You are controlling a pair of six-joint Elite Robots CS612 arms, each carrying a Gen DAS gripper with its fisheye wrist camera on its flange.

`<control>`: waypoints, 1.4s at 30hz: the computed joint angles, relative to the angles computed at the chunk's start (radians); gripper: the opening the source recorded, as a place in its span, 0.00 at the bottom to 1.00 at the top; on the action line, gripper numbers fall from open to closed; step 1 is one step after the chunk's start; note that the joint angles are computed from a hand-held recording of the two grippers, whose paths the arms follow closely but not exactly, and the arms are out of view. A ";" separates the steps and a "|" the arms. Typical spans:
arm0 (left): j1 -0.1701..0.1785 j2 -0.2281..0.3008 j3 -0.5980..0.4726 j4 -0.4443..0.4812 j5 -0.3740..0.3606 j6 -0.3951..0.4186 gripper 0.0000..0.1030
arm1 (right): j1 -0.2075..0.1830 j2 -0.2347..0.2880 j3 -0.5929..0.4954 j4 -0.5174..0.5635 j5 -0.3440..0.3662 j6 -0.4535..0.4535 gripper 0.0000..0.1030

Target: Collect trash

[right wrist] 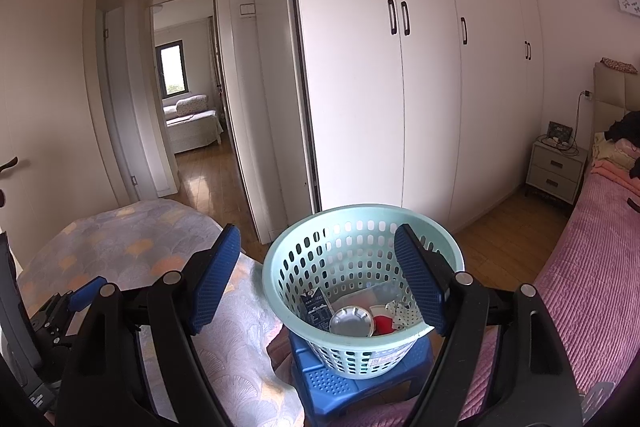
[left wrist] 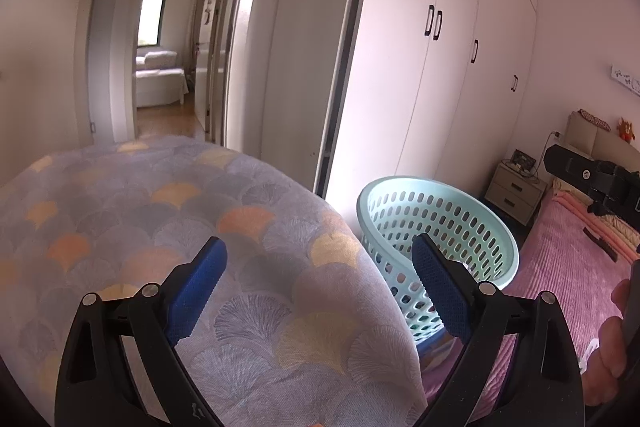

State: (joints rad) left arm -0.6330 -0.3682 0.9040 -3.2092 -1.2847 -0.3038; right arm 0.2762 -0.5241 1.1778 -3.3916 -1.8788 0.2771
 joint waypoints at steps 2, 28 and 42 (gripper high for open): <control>-0.004 0.001 -0.001 -0.007 0.020 0.017 0.88 | 0.002 -0.005 0.008 -0.005 -0.008 -0.003 0.73; -0.057 -0.099 0.146 -0.157 0.135 0.112 0.88 | 0.006 -0.066 0.103 -0.056 -0.057 0.060 0.73; -0.069 -0.110 0.164 -0.190 0.138 0.128 0.88 | 0.010 -0.080 0.131 -0.079 -0.081 0.069 0.73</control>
